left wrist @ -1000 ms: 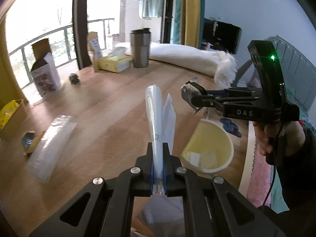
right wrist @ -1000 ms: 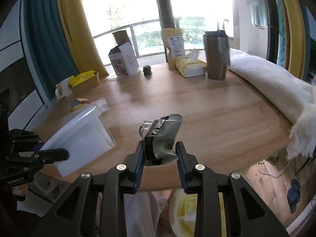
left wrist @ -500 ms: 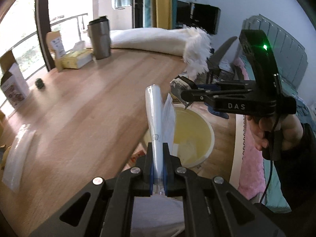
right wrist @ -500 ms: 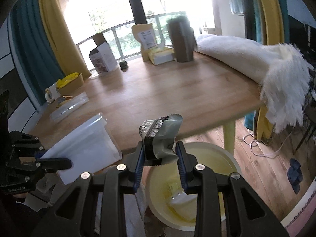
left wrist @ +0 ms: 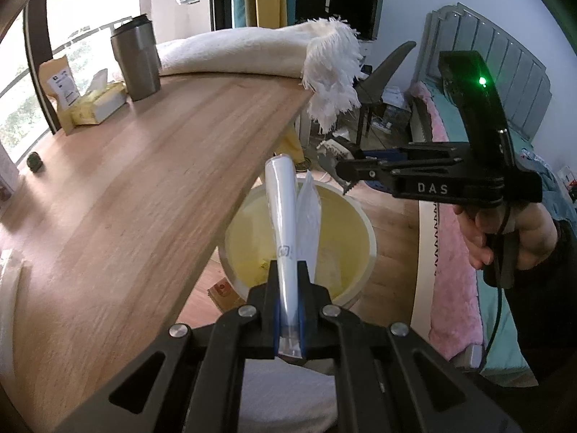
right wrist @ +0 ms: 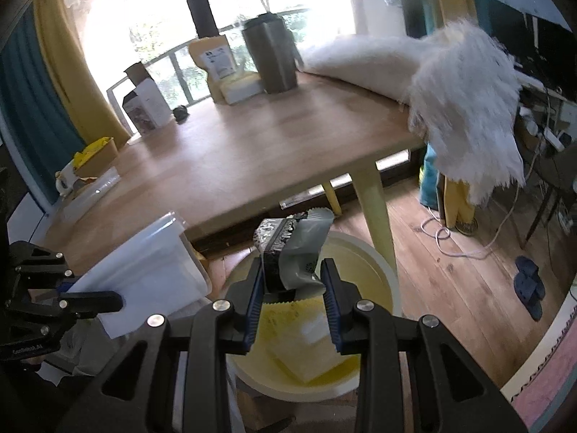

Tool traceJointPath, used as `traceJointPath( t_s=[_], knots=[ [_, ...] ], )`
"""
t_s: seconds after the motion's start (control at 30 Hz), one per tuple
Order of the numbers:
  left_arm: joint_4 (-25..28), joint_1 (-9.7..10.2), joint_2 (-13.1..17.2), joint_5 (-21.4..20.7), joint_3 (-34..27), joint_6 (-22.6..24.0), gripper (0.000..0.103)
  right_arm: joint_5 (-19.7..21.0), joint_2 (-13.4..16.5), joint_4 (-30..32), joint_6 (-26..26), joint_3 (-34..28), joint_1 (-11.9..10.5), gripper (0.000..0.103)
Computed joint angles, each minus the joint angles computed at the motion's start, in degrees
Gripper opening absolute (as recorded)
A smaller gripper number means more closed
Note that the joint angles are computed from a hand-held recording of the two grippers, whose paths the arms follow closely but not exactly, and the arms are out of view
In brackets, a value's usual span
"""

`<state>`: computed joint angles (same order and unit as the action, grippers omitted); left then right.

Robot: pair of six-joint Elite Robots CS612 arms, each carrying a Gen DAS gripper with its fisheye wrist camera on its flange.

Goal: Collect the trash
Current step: 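Carry both items over the bucket and open the right gripper while the left holds its bag, then lower the clear bag into the bucket and open the left gripper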

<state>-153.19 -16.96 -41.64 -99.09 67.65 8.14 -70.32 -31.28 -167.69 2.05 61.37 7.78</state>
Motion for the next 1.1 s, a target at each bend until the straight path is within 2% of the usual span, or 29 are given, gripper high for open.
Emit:
traceJointPath(
  t_s=[0.23,0.3,0.33,0.37,0.67,0.93,0.97,1.03,1.1],
  knots=[
    [1.93,-0.38,1.14,-0.53,-1.6,0.75,0.006,-3.3,0.67,3.8,-0.34,-0.1,-0.25,0.032],
    [2.43,-0.48,1.49,-0.59,-2.1,0.67,0.006,-3.48,1.02,4.28,0.31,-0.58,-0.35,0.042],
    [2.72,-0.5,1.64,-0.62,-2.36,0.64,0.006,-3.53,1.11,4.19,0.75,-0.62,-0.47,0.051],
    [3.06,-0.54,1.84,-0.69,-2.71,0.58,0.006,-3.64,1.21,4.06,1.18,-0.7,-0.57,0.055],
    [7.03,-0.91,4.27,-1.96,-6.6,1.04,0.006,-3.84,1.18,4.41,1.76,-0.01,-1.24,0.055],
    [12.92,-1.16,8.04,-2.81,-13.37,1.7,0.007,-4.64,0.58,4.64,3.03,1.27,-1.72,0.055],
    [13.58,-1.19,8.45,-2.75,-14.1,1.83,0.011,-4.74,0.51,4.52,3.1,1.42,-1.74,0.055],
    [15.4,-1.36,9.59,-2.38,-16.17,1.81,0.025,-5.02,0.39,4.52,3.21,1.62,-1.79,0.055],
    [15.18,-1.46,10.0,-2.41,-16.68,1.74,0.055,-5.38,0.24,4.46,3.53,1.87,-1.8,0.055]
  ],
)
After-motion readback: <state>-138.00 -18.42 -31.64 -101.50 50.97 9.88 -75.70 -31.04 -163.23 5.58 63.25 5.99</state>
